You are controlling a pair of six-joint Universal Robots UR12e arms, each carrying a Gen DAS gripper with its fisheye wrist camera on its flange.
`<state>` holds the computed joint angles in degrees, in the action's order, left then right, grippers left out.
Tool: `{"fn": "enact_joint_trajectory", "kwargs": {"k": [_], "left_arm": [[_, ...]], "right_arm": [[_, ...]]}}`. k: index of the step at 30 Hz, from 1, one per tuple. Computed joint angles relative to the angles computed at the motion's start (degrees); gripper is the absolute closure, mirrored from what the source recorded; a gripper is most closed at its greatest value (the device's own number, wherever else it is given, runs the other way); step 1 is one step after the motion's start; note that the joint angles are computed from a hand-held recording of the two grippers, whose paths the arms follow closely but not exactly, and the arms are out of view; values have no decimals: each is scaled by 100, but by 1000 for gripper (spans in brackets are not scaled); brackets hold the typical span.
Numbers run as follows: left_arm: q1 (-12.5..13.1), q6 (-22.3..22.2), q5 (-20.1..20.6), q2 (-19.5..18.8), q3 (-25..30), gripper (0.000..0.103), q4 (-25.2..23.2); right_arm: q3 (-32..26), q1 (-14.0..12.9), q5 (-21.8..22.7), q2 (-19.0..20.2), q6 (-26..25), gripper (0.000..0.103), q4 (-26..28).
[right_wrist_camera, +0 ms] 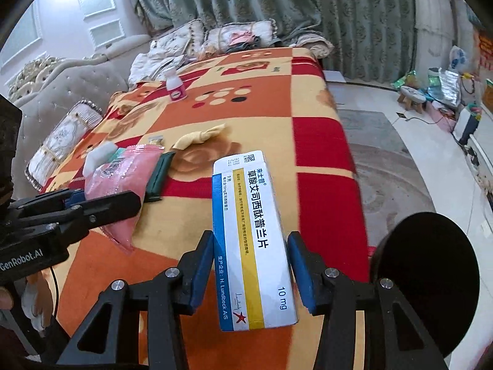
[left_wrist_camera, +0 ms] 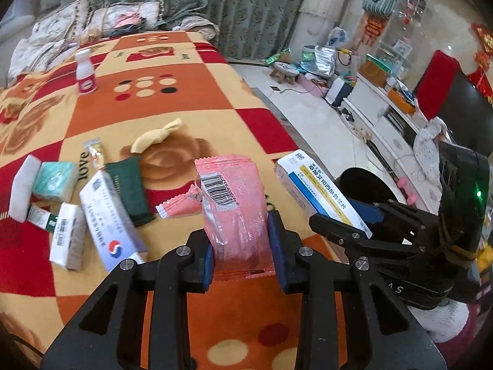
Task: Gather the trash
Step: 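Carry the pink packet and medicine box over the black bin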
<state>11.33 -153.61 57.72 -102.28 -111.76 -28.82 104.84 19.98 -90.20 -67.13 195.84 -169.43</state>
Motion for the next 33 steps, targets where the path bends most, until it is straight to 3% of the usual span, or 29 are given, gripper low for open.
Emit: {"fn": "enact_joint_trajectory", "kwargs": {"k": [15, 33], "left_arm": [[-311, 143, 121, -20, 8, 74, 20], [-612, 244, -49, -91, 77, 74, -197]], "right_arm": [[383, -194, -86, -258, 227, 56, -184], [747, -415, -252, -482, 504, 56, -232]]}}
